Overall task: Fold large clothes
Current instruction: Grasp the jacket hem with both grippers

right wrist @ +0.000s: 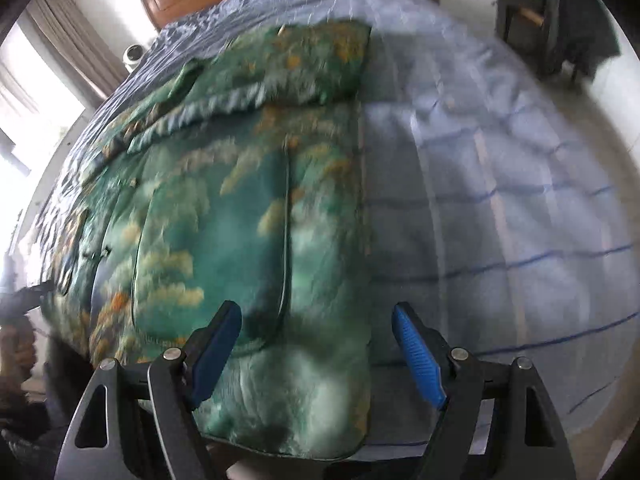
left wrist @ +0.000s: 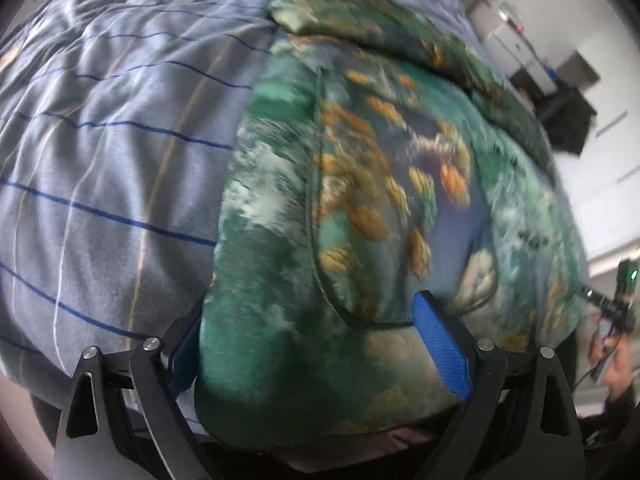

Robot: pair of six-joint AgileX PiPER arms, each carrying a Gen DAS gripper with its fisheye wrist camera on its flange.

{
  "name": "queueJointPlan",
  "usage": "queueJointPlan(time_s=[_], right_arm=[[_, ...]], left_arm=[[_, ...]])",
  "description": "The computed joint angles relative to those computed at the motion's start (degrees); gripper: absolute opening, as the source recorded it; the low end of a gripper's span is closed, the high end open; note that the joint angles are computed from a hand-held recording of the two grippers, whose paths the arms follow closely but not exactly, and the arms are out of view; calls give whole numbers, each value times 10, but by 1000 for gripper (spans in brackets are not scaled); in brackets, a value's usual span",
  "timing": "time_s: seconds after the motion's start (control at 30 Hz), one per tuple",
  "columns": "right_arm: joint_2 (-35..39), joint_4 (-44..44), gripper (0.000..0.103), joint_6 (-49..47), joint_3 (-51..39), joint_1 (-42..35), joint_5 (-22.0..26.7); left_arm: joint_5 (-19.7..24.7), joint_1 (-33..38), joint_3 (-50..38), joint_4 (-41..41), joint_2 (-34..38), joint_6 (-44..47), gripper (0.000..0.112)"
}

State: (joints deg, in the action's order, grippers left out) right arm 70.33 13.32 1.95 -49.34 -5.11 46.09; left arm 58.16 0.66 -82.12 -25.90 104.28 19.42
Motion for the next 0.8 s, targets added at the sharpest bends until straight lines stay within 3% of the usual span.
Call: queueJointPlan(time_s=[0.07,0.13,0.23,0.3,0.33,0.43,0.8], right_arm=[[10,28,79,-28,17,-5,-8],[18,71,80,-74,27,-19,-11],[29,121,79,-128,19,-36,15],[32,113,51,-123,6,-28,29],[31,104,31,-116,-2,-21,34],[29,86,19,-76,-28,-2,40],[-19,68,15,-27,-101,21,80]], left_arm=[[0,-9,1,6,-2,-4,93],[12,-6,-4,-1,-1,-8,85],[23,-1,-3,-4,-8,-9,51],[33,8,-3,-22,-11,0,24],[39,10,-7,-27,-12,-2,19],[40,-2,-17,-17,-28,-22,13],[64,6,-41,-22,-72,-11,12]])
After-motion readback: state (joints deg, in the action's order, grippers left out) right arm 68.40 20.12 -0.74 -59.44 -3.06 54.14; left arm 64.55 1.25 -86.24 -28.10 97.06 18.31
